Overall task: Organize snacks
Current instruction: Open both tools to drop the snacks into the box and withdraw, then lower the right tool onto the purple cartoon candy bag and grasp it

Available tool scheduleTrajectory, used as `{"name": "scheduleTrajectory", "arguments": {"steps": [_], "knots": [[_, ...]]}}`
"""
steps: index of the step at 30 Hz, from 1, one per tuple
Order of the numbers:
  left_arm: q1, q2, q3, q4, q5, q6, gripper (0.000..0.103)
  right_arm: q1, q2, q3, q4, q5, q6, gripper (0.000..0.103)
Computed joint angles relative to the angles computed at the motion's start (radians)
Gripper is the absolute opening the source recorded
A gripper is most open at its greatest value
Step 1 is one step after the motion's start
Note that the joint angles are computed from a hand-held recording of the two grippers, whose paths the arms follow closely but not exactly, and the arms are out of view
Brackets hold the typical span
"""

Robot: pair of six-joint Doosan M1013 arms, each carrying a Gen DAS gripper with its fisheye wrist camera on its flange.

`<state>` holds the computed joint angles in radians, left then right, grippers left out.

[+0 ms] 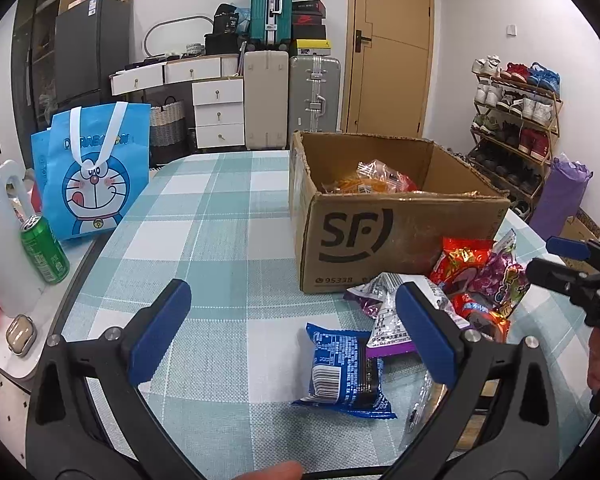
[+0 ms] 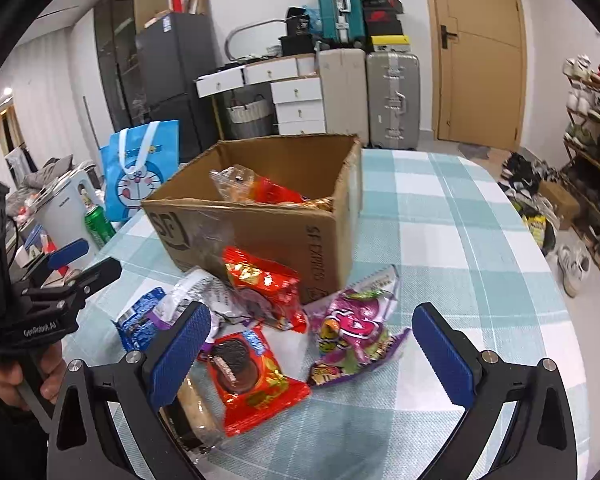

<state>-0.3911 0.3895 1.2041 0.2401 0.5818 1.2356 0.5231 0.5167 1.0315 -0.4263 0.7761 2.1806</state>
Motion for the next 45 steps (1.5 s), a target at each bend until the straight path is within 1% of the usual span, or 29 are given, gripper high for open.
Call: {"name": "scheduleTrajectory", "arguments": {"steps": [7,12,25,29,31,33,34,38,40,43,45], "knots": [[-0.004,0.009,0.003,0.015,-0.004,0.01,0.102,-0.016,0.004,0.001,0.014,0.029,0.041,0.102],[-0.002,0.018,-0.003,0.003,0.007,0.022,0.102,-0.025,0.008,0.003,0.041,0.031,0.048,0.102],[-0.001,0.026,-0.011,0.001,0.018,0.028,0.102,-0.035,0.037,-0.024,0.081,0.063,0.016,0.101],[-0.004,0.027,-0.012,0.009,0.025,0.027,0.102,-0.042,0.052,-0.045,0.095,0.089,0.022,0.094],[-0.004,0.029,-0.016,0.013,0.032,0.022,0.102,-0.048,0.057,-0.051,0.113,0.095,0.023,0.093],[-0.004,0.032,-0.02,0.011,0.039,0.021,0.102,-0.051,0.062,-0.056,0.119,0.103,0.024,0.09],[-0.003,0.033,-0.022,0.01,0.042,0.02,0.102,-0.051,0.064,-0.057,0.119,0.106,0.025,0.086],[-0.001,0.035,-0.025,0.011,0.045,0.014,0.102,-0.054,0.072,-0.066,0.127,0.115,0.021,0.085],[-0.001,0.035,-0.023,0.014,0.042,0.01,0.102,-0.055,0.075,-0.068,0.129,0.119,0.019,0.081],[0.0,0.034,-0.021,0.007,0.04,0.018,0.102,-0.058,0.077,-0.068,0.146,0.118,0.018,0.08],[0.001,0.033,-0.02,0.0,0.038,0.026,0.102,-0.061,0.077,-0.067,0.158,0.116,0.017,0.075]]}}
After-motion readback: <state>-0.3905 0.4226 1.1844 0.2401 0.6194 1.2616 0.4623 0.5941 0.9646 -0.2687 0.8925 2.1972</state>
